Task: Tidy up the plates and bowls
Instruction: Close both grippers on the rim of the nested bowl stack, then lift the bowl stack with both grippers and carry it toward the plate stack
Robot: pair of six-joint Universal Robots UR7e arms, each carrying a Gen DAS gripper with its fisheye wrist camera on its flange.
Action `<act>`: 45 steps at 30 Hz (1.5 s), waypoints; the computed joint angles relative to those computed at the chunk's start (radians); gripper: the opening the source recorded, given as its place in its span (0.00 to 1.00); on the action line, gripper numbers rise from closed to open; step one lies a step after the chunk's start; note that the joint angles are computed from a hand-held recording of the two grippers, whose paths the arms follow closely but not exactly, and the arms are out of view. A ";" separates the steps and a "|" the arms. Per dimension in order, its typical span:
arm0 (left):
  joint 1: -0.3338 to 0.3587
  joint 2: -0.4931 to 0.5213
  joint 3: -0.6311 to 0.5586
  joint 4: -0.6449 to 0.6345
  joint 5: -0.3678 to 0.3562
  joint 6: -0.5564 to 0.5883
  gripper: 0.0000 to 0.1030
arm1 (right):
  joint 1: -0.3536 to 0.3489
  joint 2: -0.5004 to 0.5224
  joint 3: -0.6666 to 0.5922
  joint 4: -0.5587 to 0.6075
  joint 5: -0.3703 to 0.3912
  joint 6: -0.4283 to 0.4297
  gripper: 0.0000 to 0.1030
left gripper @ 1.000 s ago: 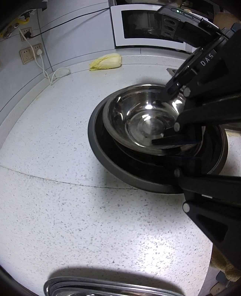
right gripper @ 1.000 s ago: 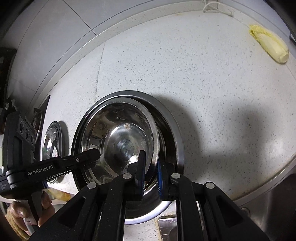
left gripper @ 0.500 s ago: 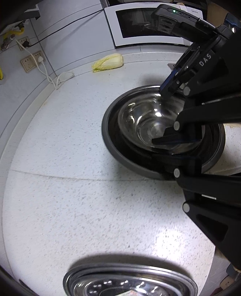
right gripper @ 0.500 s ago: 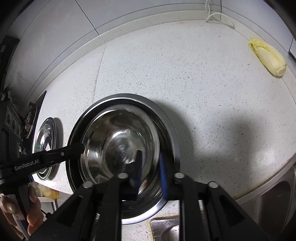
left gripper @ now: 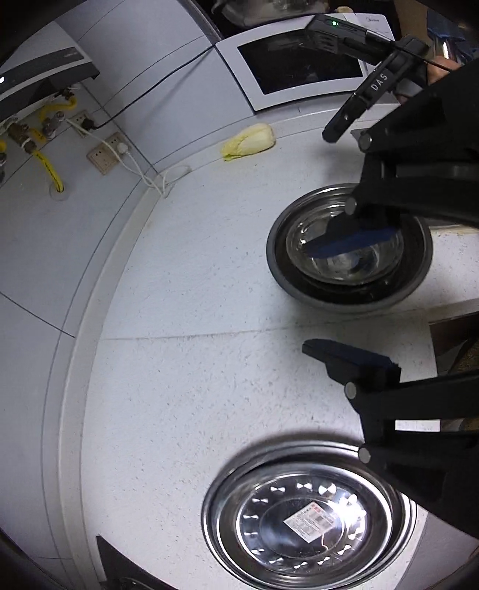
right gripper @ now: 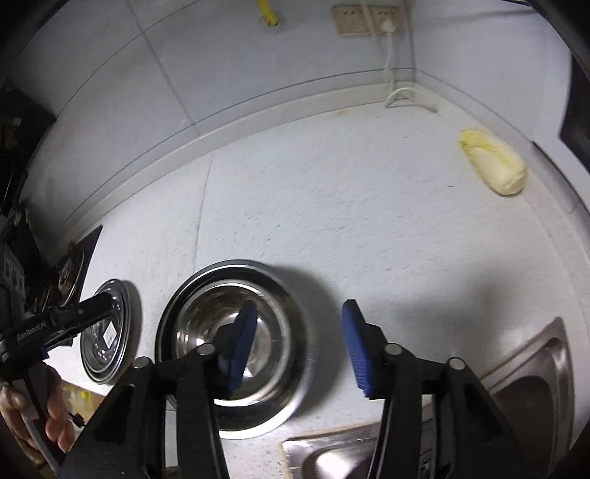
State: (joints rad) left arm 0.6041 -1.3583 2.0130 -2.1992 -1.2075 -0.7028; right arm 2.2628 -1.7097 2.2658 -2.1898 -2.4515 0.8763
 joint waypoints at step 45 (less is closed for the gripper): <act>0.070 0.108 0.112 -0.173 -0.155 0.108 0.09 | -0.138 0.044 0.091 -0.089 0.148 -0.149 0.12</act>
State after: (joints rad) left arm 0.6737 -1.2499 2.1249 -2.3726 -1.3623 -0.5953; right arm 2.1248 -1.6655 2.3570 -2.2793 -2.3040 0.7269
